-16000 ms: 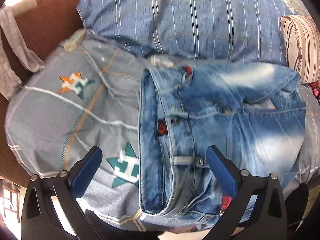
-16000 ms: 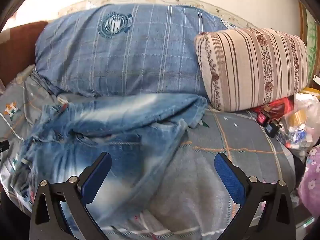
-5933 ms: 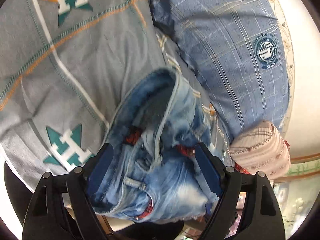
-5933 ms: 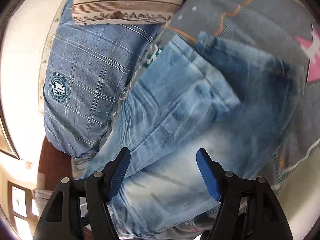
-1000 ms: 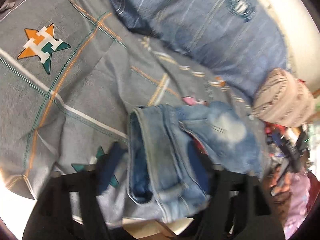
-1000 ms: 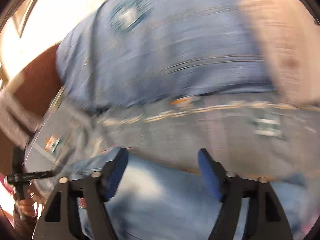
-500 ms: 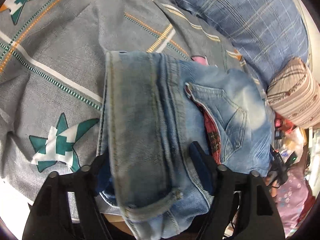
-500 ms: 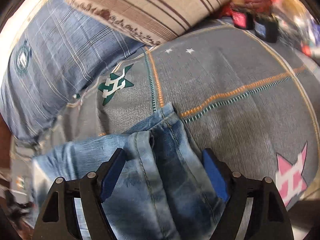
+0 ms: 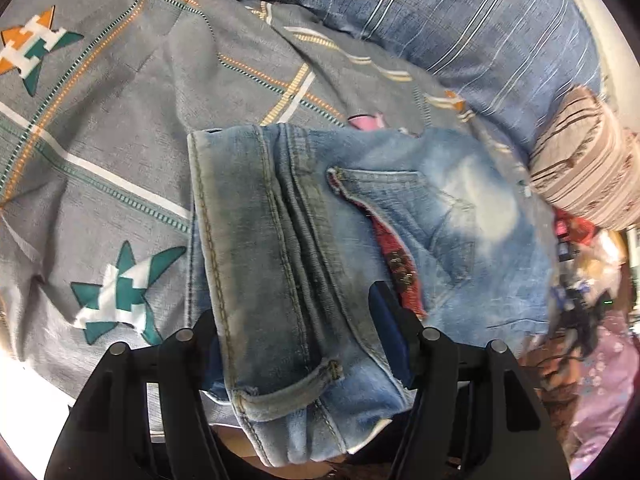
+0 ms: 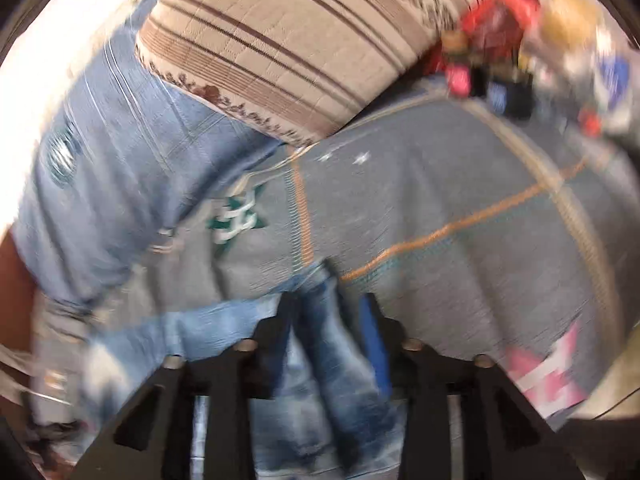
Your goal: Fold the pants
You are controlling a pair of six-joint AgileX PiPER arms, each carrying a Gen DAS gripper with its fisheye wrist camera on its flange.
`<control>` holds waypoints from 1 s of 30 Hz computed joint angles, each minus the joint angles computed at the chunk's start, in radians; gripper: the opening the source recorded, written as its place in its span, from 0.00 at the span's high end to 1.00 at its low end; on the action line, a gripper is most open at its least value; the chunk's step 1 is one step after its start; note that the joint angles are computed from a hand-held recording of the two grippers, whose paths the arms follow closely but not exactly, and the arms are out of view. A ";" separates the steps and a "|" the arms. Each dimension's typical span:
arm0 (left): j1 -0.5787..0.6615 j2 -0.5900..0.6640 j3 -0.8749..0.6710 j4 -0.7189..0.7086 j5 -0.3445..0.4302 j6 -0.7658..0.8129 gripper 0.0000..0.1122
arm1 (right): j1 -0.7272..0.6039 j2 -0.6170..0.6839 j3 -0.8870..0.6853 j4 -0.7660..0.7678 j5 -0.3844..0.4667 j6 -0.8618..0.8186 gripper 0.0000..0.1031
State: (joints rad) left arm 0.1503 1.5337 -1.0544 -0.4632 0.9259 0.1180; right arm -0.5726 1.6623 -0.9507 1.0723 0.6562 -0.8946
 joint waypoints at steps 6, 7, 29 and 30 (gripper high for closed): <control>-0.010 0.026 0.002 -0.018 0.005 -0.020 0.42 | 0.091 0.058 0.043 0.114 -0.037 -0.131 0.45; -0.019 0.021 0.004 -0.008 0.002 -0.030 0.43 | 0.123 0.053 0.053 0.113 -0.070 -0.135 0.48; 0.057 -0.280 0.082 -0.032 0.178 0.020 0.44 | -0.167 -0.317 0.292 0.082 0.065 -0.200 0.27; 0.065 -0.310 0.107 -0.081 0.196 0.047 0.40 | -0.202 -0.357 0.342 0.080 0.121 -0.207 0.27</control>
State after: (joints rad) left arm 0.2157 1.2234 -0.9478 -0.5444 1.1220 0.1653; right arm -0.7751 1.3053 -0.6084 1.1524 0.7773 -1.1015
